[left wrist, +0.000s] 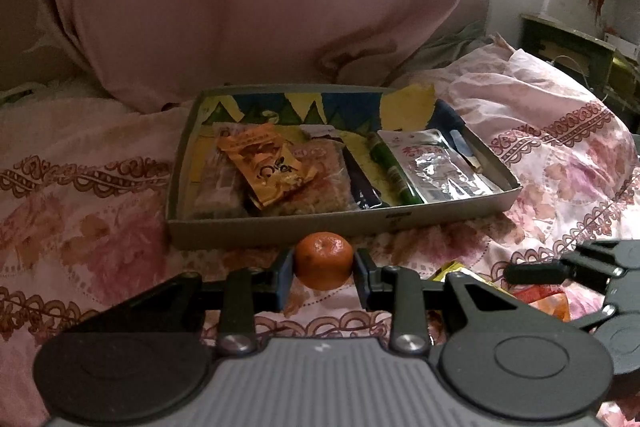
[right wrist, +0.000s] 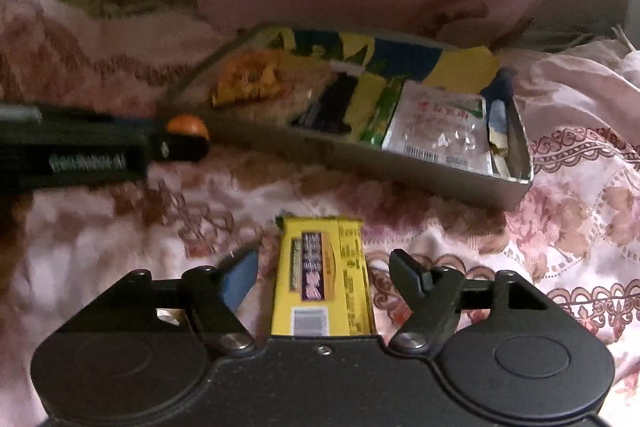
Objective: Organize snacks
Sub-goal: 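Lift the snack bar and mandarin and carry both over the printed tray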
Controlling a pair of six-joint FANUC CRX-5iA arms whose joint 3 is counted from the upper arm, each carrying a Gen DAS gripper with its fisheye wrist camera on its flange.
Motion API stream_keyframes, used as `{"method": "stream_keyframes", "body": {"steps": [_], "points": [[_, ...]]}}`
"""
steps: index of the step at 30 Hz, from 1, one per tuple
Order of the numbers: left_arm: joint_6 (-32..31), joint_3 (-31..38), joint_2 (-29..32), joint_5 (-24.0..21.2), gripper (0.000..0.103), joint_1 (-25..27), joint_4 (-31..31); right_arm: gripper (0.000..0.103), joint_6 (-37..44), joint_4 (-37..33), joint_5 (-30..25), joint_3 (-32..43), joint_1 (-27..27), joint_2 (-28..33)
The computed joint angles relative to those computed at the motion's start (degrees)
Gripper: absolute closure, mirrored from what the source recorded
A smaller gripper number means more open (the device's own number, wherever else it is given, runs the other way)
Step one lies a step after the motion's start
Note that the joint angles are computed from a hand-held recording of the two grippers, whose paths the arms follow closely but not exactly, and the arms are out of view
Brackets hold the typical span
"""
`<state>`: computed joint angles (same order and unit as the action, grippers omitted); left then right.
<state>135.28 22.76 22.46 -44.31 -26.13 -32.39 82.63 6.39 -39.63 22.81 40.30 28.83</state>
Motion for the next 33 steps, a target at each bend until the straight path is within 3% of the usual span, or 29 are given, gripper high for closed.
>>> {"method": "stream_keyframes", "body": {"steps": [2,11,17,21,26,33], "points": [[0.1,0.1,0.1,0.1,0.068,0.0,0.0,0.052,0.3,-0.6,-1.8,1.3,0.0,0.8],[1.7,1.0,0.1,1.4,0.068,0.4,-1.4,0.052,-3.5,5.7,7.2,-3.6,0.6,-1.3],[4.6,6.7,3.1,2.0,0.068,-0.1,-7.0,0.052,-12.3,14.4,16.4,-5.6,-0.3,-0.7],[3.5,10.7,6.3,4.3,0.068,0.0,-9.7,0.052,-19.1,20.9,19.2,-3.0,-2.0,2.3],[-1.3,13.6,10.1,8.1,0.068,1.6,-6.5,0.052,-22.8,21.4,16.4,6.0,-3.9,8.5],[-7.5,13.9,12.6,12.9,0.068,2.6,-3.1,0.052,-20.2,14.8,8.4,19.2,-5.1,16.3]]}}
